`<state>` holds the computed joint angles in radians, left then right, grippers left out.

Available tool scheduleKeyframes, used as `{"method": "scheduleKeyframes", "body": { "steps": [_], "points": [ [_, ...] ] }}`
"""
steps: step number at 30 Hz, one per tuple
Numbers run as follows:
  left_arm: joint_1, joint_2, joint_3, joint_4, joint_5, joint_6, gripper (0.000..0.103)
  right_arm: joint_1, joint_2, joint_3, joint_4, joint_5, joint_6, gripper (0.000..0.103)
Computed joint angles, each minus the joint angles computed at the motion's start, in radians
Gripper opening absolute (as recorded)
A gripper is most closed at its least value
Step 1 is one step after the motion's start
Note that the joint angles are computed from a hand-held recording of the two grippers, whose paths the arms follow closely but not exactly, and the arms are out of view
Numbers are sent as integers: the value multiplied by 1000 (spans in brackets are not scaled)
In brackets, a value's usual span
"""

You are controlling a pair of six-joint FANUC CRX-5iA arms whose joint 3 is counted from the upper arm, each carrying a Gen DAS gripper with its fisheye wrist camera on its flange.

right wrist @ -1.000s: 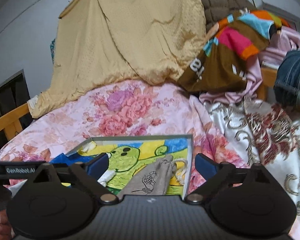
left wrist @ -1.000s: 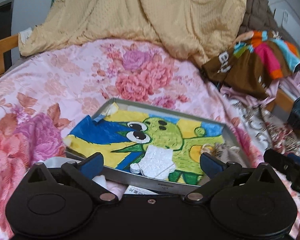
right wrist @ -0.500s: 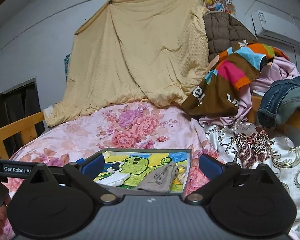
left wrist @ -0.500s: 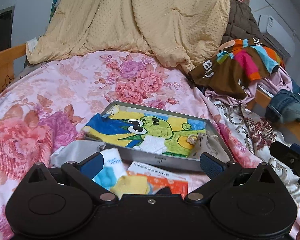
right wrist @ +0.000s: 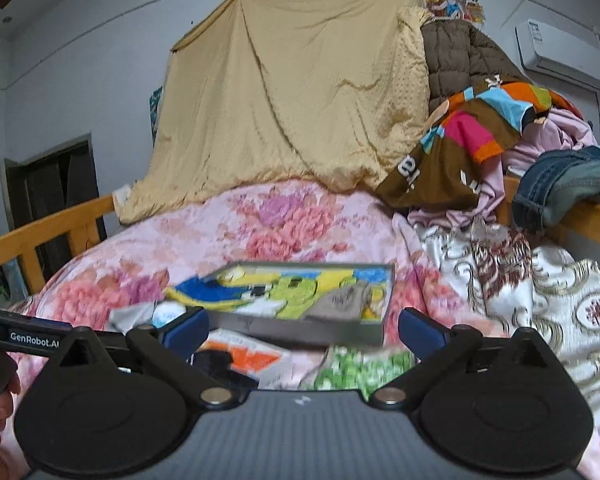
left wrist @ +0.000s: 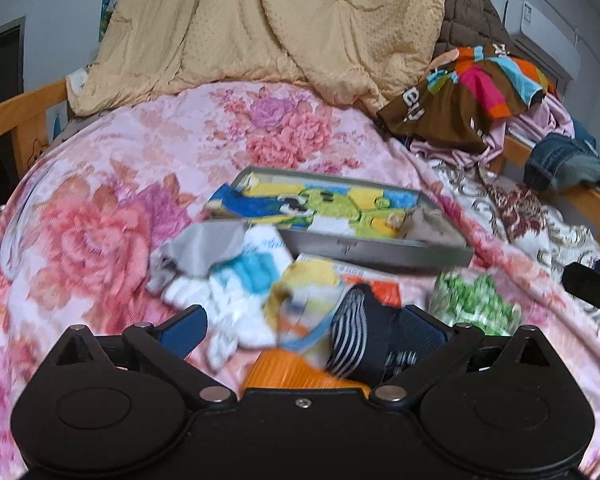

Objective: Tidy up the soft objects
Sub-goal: 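Withdraw both tools from the tray back toward the pile, then grasp the orange silicone strip with the left tool while the right tool grasps the grey face mask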

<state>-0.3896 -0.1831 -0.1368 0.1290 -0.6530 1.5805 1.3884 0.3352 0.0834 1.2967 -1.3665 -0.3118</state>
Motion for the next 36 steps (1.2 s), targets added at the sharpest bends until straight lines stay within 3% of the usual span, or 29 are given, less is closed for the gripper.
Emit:
{"method": "scheduleKeyframes", "body": {
  "steps": [7, 18, 27, 36],
  "points": [
    [11, -34, -68, 35, -21, -89, 102, 58, 14, 23, -90, -24, -9, 103],
    [9, -6, -68, 29, -81, -139, 102, 57, 69, 153, -312, -13, 179, 103],
    [9, 32, -43, 20, -101, -200, 102, 46, 92, 206, -388, 3, 259, 103],
    [39, 41, -93, 152, -76, -503, 102, 23, 101, 226, -453, 32, 298, 103]
  ]
}}
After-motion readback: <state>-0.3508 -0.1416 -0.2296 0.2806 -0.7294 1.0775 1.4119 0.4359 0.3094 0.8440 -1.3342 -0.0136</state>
